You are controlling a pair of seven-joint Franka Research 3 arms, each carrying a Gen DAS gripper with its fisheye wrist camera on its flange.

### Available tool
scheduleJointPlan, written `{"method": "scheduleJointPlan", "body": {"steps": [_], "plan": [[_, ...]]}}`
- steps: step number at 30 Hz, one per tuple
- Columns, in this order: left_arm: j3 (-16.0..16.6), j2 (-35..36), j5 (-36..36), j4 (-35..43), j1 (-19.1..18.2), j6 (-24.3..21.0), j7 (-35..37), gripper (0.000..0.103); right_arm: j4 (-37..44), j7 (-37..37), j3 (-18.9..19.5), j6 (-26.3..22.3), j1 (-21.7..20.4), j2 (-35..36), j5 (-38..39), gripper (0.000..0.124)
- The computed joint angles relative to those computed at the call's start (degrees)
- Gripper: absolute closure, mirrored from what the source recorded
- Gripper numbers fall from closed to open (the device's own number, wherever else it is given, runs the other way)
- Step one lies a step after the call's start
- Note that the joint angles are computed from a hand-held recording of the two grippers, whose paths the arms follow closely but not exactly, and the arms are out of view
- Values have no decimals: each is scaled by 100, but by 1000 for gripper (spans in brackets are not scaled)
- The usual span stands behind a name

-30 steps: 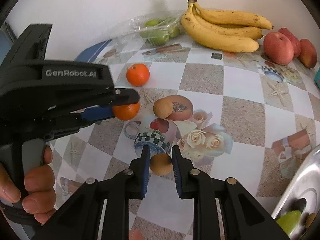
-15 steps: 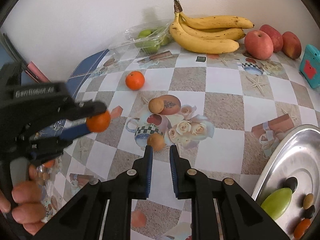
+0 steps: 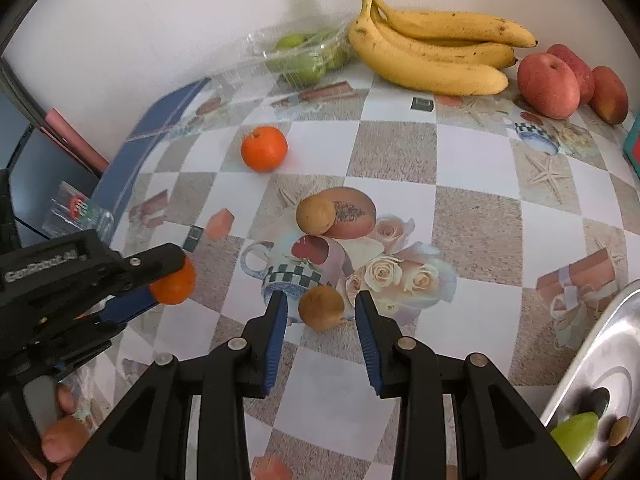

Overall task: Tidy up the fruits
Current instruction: 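Close the right gripper on a brown kiwi while the left gripper lifts the orange, then carry the kiwi and the orange over the steel plate with both grippers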

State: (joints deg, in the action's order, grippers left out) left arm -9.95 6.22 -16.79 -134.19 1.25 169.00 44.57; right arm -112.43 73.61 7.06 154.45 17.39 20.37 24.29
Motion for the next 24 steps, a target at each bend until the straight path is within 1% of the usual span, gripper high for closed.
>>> {"method": "scheduleJointPlan", "body": {"steps": [2,5,7,8,9,10,12,15,22,24], "plan": [[-23,2,-78,8,15,-12,35,65,33,82,-44,-20,43,50,-85,88],[-136,13,-456,24,86,1,361,65,58,160,-60,6,62,97,-137,88],[-155,24,-604,45,93,-5,482,65,77,150,-25,-8,32,121,-87,89],[-173,32,-705,51,105,4,567,65,89,125,-6,-34,20,132,-71,91],[-187,34,-797,53,114,7,639,65,92,112,-3,-45,21,134,-76,97],[-175,33,-818,50,104,5,643,65,77,115,-8,-38,30,121,-87,97],[-139,17,-793,43,76,-6,603,65,-14,56,29,59,3,55,-6,97],[-191,-21,-1035,29,89,41,799,65,-172,-73,109,158,-83,-91,246,97],[-83,-238,-888,-46,-88,80,694,65,-619,-35,8,399,-72,-554,359,97],[-54,-284,-834,-50,-147,69,649,65,-763,-98,32,486,-122,-713,514,97]]}}
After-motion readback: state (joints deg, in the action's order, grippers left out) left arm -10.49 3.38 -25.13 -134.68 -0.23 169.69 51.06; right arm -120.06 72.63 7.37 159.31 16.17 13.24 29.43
